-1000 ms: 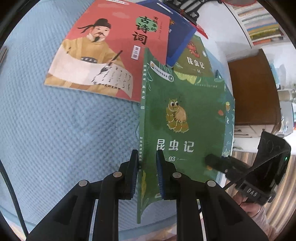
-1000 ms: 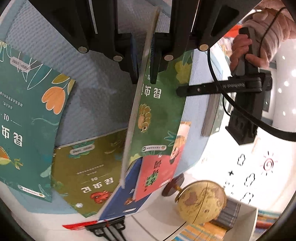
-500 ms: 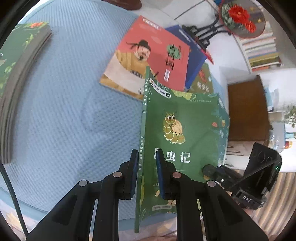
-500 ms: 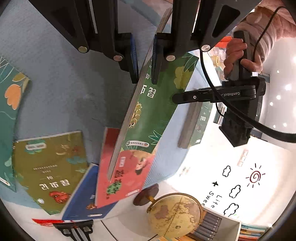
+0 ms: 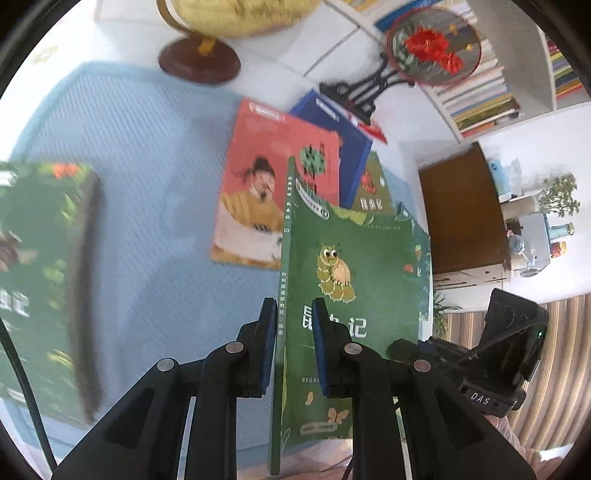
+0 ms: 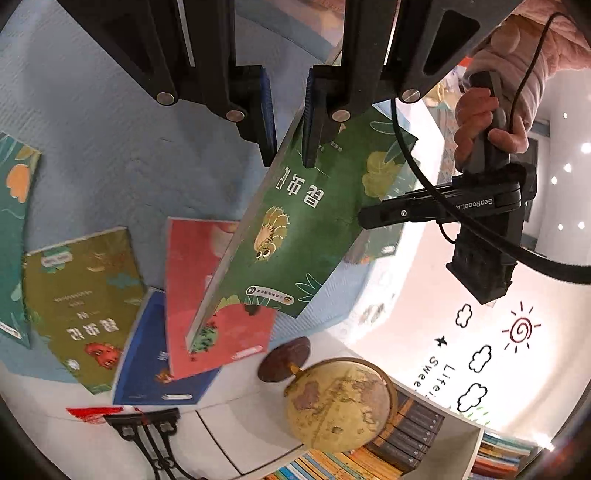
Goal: Organize books
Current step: 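Lift the caterpillar-cover book off the pile and carry it toward the stack, then lower the caterpillar-cover book onto the book stack with the right tool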
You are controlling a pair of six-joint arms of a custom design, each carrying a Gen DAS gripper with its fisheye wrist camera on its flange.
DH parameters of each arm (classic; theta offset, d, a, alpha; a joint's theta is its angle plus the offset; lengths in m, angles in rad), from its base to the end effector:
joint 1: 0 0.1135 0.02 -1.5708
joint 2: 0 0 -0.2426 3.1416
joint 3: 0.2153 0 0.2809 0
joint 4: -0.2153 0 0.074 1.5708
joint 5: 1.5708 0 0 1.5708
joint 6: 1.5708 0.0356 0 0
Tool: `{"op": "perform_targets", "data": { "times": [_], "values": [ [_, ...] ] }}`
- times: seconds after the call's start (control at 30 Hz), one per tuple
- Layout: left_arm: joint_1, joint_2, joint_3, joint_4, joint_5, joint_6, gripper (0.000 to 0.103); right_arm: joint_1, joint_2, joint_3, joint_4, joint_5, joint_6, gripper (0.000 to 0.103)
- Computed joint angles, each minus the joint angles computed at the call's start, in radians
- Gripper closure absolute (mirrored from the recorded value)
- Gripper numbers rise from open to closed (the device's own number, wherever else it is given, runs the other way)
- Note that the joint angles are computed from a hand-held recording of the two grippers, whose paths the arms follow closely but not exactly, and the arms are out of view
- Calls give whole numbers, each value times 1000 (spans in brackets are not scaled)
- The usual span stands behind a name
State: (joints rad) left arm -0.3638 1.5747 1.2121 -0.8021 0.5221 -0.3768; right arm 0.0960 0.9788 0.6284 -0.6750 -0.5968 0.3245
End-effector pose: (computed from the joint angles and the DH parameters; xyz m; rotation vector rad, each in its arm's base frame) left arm 0.3116 -0.1377 0.2185 0.1365 2.8144 -0.9103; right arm 0.2137 0.0407 0.1885 0.0738 2.5918 0.9279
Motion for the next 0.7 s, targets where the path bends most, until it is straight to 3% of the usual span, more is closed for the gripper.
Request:
{"op": "perform_targets", "data": {
  "times": [0.13, 0.37, 0.7],
  "values": [
    [127, -42, 7, -60, 29, 96, 87, 181, 49, 48, 122, 81, 159, 88],
    [368, -47, 43, -188, 64, 293, 87, 416, 353, 234, 328, 180, 314, 88],
    [635, 56, 113, -267, 91, 487, 87, 584, 765, 591, 359, 215, 342, 86]
  ]
}}
